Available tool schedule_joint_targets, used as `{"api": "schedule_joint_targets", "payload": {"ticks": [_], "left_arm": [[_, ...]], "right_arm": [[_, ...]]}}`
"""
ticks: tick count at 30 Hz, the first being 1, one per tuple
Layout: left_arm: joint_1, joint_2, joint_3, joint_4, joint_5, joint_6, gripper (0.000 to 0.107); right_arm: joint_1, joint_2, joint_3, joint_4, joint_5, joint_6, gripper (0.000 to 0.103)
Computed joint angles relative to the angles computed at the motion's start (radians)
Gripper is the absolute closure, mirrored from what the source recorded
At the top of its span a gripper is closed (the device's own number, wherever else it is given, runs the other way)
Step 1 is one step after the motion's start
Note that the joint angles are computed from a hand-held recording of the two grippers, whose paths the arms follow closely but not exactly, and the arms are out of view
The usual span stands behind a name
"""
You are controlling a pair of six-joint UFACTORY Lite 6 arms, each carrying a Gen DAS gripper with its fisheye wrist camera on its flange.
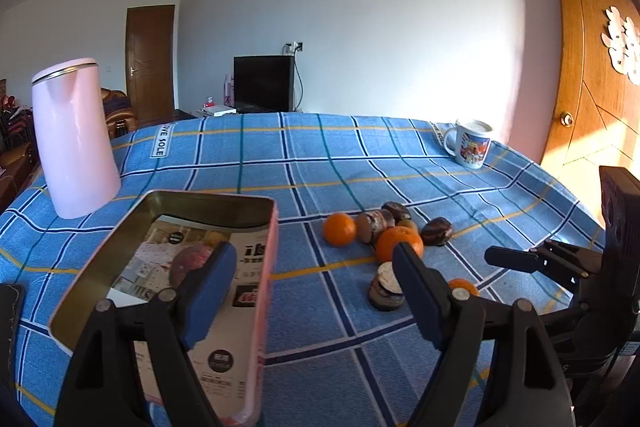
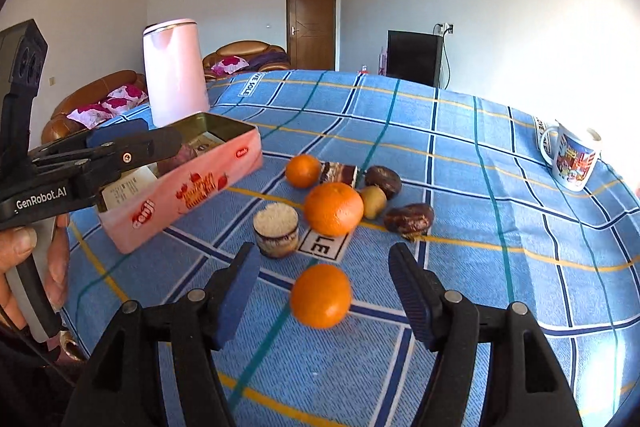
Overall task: Organize fruits
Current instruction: 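Grasp the white-lidded jar with the left tool while the right tool grasps an orange, then carry the jar and orange into the pink tin and release both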
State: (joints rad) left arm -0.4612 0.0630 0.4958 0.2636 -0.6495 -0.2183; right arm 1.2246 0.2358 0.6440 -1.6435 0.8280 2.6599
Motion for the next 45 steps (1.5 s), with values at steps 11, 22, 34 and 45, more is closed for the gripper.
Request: {"api": "schedule_joint_targets", "payload": {"ticks": [11, 22, 34, 45], "left_arm": [[-0.142, 0.121, 0.095, -0.154, 0.07, 0.112, 0.025], [-0.208, 0.276, 0.289, -0.049, 0.233, 0.023, 0.041], [-0.209, 0.332, 0.359, 0.019, 0.285, -0.063, 0.068], [-0.218, 0.227, 0.221, -0.094, 0.125, 0.063, 0.068]], "right_arm": [[-0.11, 0.029, -0.049, -0.25, -0.141, 0.228, 0.066], [-0.124, -0.108, -0.192, -0.144, 0.003, 0.245, 0.066], [-0.155, -0.124, -0.232, -0.279, -0.017, 0.339, 0.066], [-0.041, -0.12, -0.247, -0.191, 0.13, 0.326, 0.066]]}}
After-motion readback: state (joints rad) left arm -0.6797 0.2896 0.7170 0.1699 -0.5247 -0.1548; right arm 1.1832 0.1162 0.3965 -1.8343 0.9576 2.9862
